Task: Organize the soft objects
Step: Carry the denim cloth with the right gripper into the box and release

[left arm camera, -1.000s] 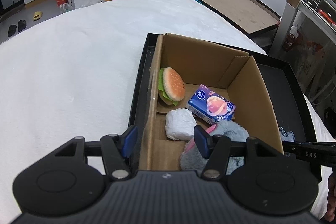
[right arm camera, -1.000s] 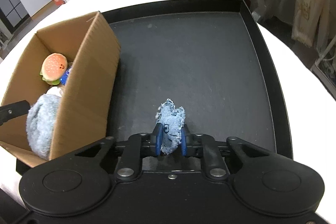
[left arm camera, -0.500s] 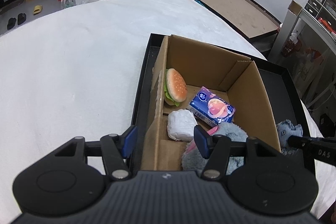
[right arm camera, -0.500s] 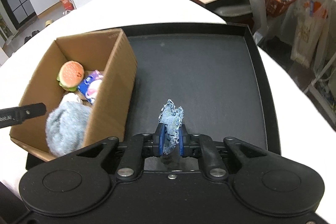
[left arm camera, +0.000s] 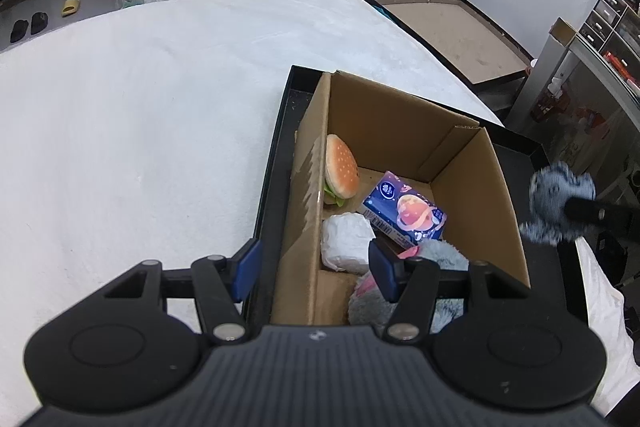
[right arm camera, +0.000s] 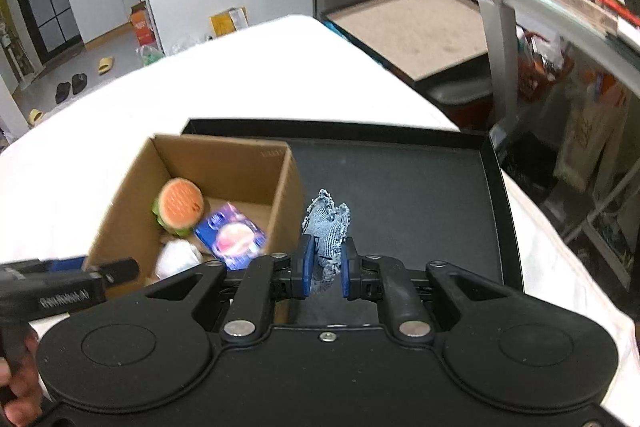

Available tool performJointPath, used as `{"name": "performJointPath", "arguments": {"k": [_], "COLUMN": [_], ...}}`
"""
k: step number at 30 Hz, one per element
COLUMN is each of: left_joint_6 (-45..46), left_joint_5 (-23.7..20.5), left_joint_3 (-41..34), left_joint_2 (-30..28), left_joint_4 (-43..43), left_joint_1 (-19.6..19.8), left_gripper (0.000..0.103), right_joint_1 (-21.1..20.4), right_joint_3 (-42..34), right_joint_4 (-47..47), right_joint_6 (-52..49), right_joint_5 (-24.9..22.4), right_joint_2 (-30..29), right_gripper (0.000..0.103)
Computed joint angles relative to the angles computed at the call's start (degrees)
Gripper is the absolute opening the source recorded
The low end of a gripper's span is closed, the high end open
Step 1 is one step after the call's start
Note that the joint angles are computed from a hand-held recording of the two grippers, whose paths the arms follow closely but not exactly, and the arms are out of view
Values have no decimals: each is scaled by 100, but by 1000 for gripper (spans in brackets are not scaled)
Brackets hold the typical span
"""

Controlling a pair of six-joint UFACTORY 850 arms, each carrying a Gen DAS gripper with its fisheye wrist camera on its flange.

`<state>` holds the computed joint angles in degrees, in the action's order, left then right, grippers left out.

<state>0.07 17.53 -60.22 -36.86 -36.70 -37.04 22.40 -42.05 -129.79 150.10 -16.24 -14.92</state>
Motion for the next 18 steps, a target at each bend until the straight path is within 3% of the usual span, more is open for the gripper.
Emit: {"name": "performJointPath", "arguments": {"k": [5, 11, 14, 18], "left_joint_6": [-439, -1165, -1188, -1117], "left_joint_5": [-16, 18, 26, 29], "left_joint_3": [-9, 27, 31, 40], "left_joint_2": [-54, -71, -75, -72], "left_joint_4": [426, 1101, 1132, 1021], "left_joint_1": [44, 109, 122, 150], "left_gripper": [53, 34, 30, 19], "right_joint_1": [135, 259, 316, 386], "right_joint_3": [-214, -508, -661, -825], "right_joint_4": [364, 614, 730, 594], "right_joint_6": [-468, -856, -1028, -893], "right_joint_5": [-72, -47, -12, -56], "right_joint_2": [-42, -193, -314, -460], "right_gripper": [14, 14, 15, 29]}}
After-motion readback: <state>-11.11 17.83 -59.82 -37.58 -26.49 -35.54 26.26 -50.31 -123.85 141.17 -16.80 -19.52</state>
